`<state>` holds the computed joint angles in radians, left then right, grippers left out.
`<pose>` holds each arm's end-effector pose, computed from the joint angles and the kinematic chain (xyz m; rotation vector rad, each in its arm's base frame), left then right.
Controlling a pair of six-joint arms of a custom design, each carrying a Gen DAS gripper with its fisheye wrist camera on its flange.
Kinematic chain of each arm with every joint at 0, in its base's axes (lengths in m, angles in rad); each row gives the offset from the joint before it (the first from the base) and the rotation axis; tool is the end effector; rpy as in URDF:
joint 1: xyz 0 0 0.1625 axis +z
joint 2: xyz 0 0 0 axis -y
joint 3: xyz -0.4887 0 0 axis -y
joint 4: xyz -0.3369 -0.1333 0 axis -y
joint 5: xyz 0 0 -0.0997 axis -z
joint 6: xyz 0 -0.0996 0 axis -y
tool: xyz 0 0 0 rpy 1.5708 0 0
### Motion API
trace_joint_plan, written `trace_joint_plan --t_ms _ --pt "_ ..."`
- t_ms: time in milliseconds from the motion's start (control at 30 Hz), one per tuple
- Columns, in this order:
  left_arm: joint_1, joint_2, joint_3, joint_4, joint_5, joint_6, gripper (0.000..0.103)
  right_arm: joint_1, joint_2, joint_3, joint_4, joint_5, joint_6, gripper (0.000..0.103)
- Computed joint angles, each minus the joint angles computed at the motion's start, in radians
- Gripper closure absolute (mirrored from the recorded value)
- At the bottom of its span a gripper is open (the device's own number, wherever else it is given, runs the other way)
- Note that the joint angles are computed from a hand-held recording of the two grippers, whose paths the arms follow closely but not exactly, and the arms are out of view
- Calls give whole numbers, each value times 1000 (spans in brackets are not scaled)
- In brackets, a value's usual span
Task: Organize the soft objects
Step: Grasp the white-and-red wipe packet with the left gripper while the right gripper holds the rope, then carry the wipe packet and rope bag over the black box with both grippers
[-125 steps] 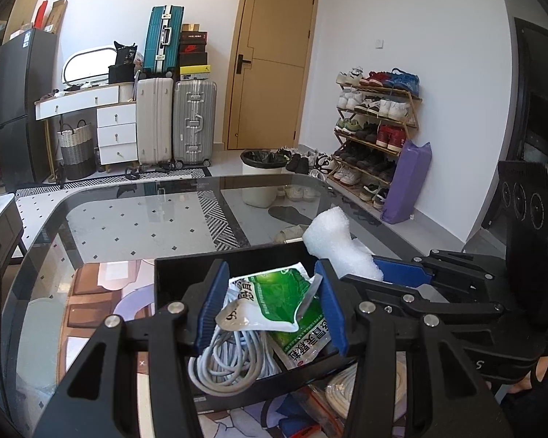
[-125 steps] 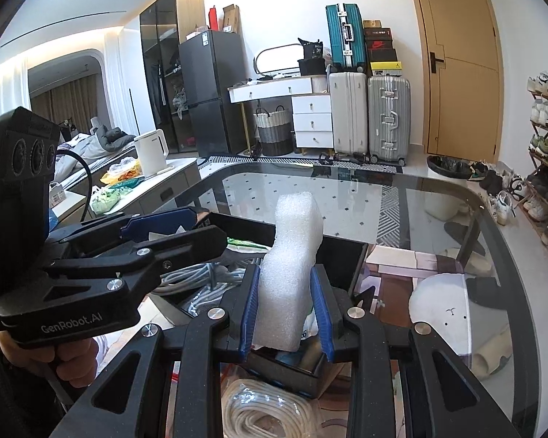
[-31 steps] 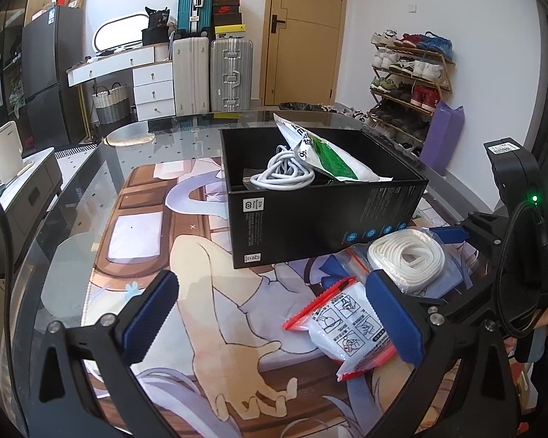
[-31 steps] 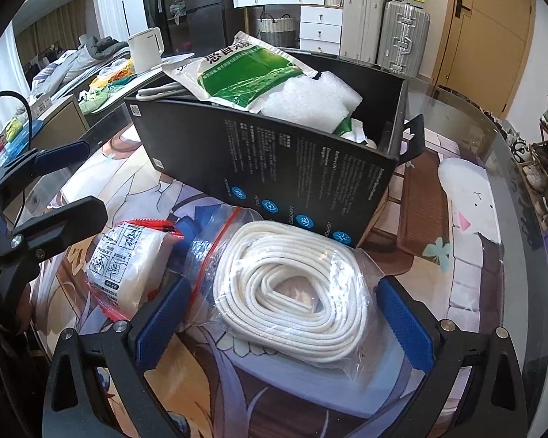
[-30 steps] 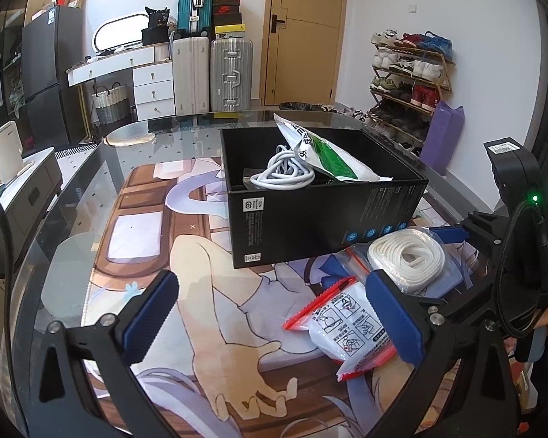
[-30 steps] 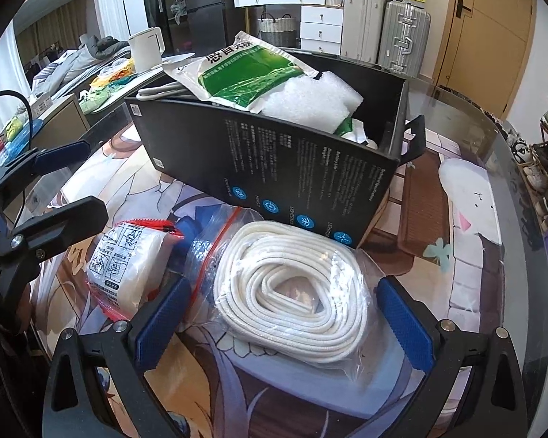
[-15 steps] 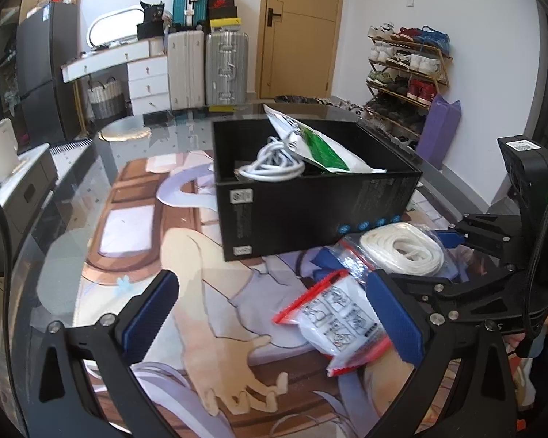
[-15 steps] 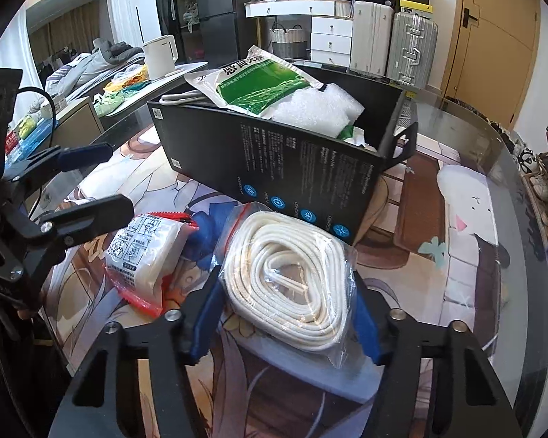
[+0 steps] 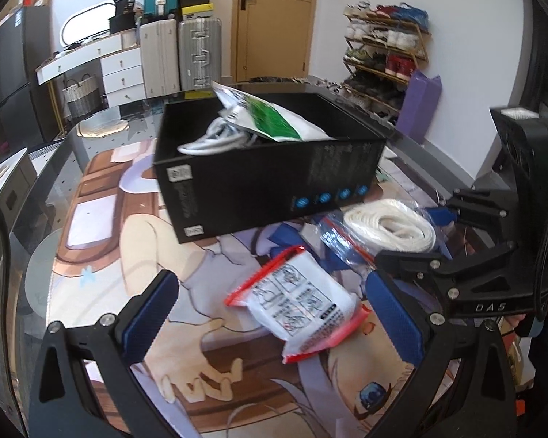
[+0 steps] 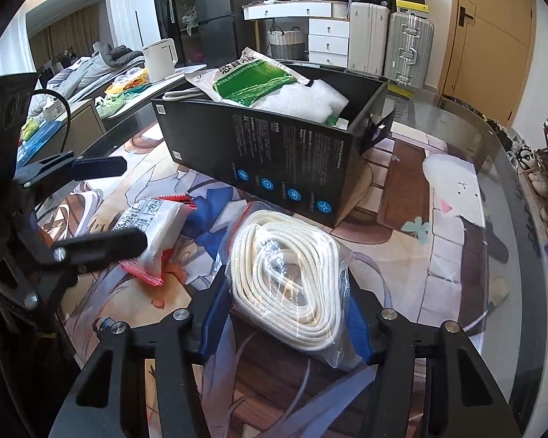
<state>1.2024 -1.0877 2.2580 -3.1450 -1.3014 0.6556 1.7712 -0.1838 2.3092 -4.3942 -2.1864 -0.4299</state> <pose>-0.0266 -0.5126 0.2359 1.2927 2.4575 -0.5086 0.1602 -0.4080 -0.0328 0.4707 -2.3221 0.7652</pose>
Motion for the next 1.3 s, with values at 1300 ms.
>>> trace_joint_plan --t_ms 1300 --pt "-11 -53 10 21 -40 47 32 32 4 23 -52 -8 -24 46"
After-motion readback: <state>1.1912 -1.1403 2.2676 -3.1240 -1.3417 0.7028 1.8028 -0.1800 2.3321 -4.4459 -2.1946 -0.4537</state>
